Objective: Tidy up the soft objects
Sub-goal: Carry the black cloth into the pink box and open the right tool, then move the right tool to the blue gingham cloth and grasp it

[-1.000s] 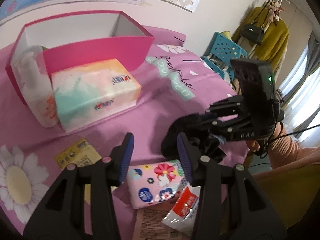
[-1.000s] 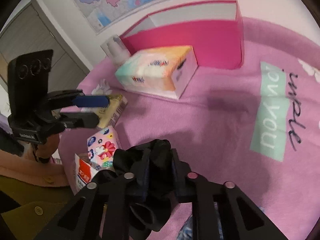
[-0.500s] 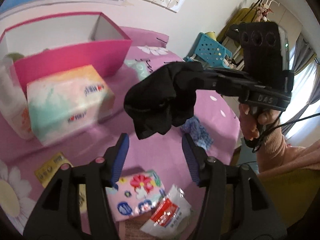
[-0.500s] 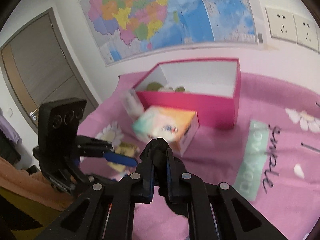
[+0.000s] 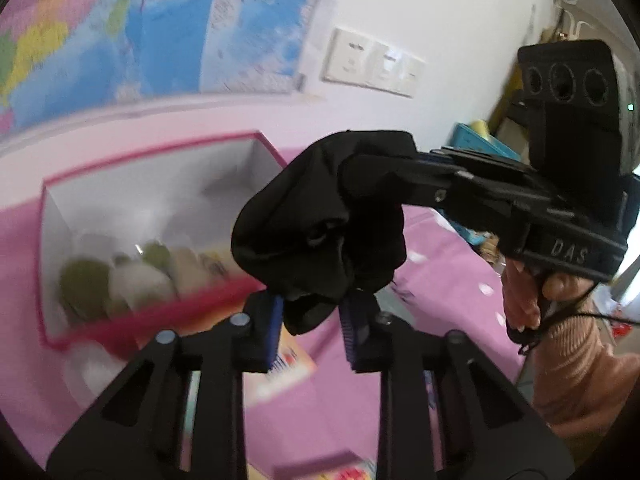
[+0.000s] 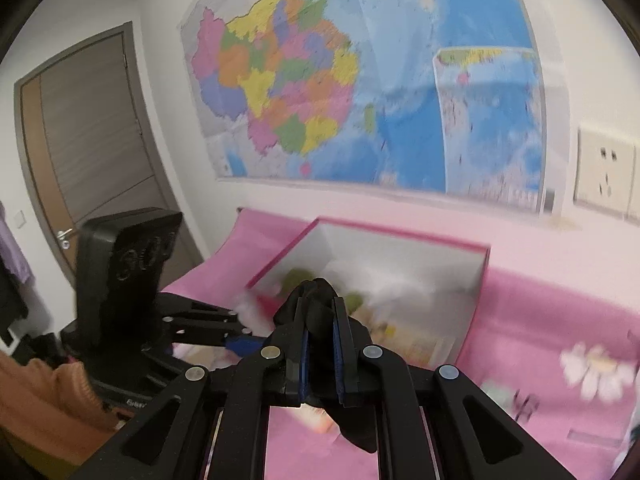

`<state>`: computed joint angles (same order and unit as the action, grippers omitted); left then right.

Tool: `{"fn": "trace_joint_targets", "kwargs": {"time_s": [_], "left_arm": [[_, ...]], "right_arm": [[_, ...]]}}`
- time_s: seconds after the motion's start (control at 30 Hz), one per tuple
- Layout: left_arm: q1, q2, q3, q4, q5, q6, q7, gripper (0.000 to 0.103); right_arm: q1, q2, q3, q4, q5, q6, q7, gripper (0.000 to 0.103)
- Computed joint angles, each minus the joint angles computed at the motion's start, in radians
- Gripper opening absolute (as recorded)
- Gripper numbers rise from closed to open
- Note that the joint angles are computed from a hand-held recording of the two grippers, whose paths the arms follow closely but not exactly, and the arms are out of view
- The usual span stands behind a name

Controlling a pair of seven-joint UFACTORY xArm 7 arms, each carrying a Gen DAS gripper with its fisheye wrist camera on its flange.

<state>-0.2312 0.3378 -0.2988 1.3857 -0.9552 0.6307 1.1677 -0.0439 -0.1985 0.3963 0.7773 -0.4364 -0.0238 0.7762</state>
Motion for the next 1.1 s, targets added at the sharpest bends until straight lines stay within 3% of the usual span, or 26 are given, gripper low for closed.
{"fn": "trace_joint_targets", "kwargs": {"time_s": [0.07, 0.17, 0.4, 0.47, 0.53, 0.57, 0.67, 0.77, 0.9, 1.0, 1.1], "left_arm": [[-0.032, 0.054, 0.014, 0.070, 0.065, -0.034, -0.076, 0.026], [-0.067, 0.143, 0.033, 0.183, 0.189, -0.054, -0.217, 0.023], [-0.121, 0.331, 0.070, 0.430, 0.427, 0.000, -0.484, 0.023], [-0.152, 0.366, 0.098, 0.478, 0.507, -0.004, -0.565, 0.027], [-0.163, 0.370, 0.101, 0.480, 0.558, -0.026, -0.609, 0.044], [-0.154, 0.367, 0.087, 0.470, 0.567, -0.042, -0.610, 0.053], [-0.134, 0.357, 0.059, 0.449, 0.601, -0.076, -0.642, 0.056], [-0.074, 0.314, -0.004, 0.374, 0.572, -0.120, -0.597, 0.056], [0.070, 0.199, -0.146, 0.200, 0.405, -0.156, -0.385, 0.056], [0.151, 0.103, -0.212, 0.082, 0.251, -0.143, -0.201, 0.056], [0.211, 0.015, -0.256, -0.024, 0.109, -0.081, -0.026, 0.056]], "right_arm": [[-0.059, 0.046, 0.028, 0.053, -0.054, 0.004, 0.022, 0.009], [-0.062, 0.134, -0.011, 0.135, -0.111, 0.019, 0.034, 0.009], [0.001, 0.290, -0.115, 0.252, 0.028, 0.052, -0.117, 0.010], [0.059, 0.327, -0.189, 0.294, -0.043, 0.087, -0.053, 0.012], [0.110, 0.361, -0.252, 0.332, -0.086, 0.127, -0.005, 0.015], [0.161, 0.374, -0.310, 0.354, -0.155, 0.162, 0.063, 0.024], [0.278, 0.382, -0.437, 0.381, -0.322, 0.247, 0.247, 0.033], [0.303, 0.342, -0.468, 0.335, -0.419, 0.243, 0.367, 0.033], [0.270, 0.229, -0.437, 0.199, -0.482, 0.195, 0.434, 0.033], [0.250, 0.119, -0.402, 0.067, -0.371, 0.151, 0.331, 0.036], [0.348, -0.005, -0.445, -0.075, -0.085, 0.147, 0.054, 0.037]]}}
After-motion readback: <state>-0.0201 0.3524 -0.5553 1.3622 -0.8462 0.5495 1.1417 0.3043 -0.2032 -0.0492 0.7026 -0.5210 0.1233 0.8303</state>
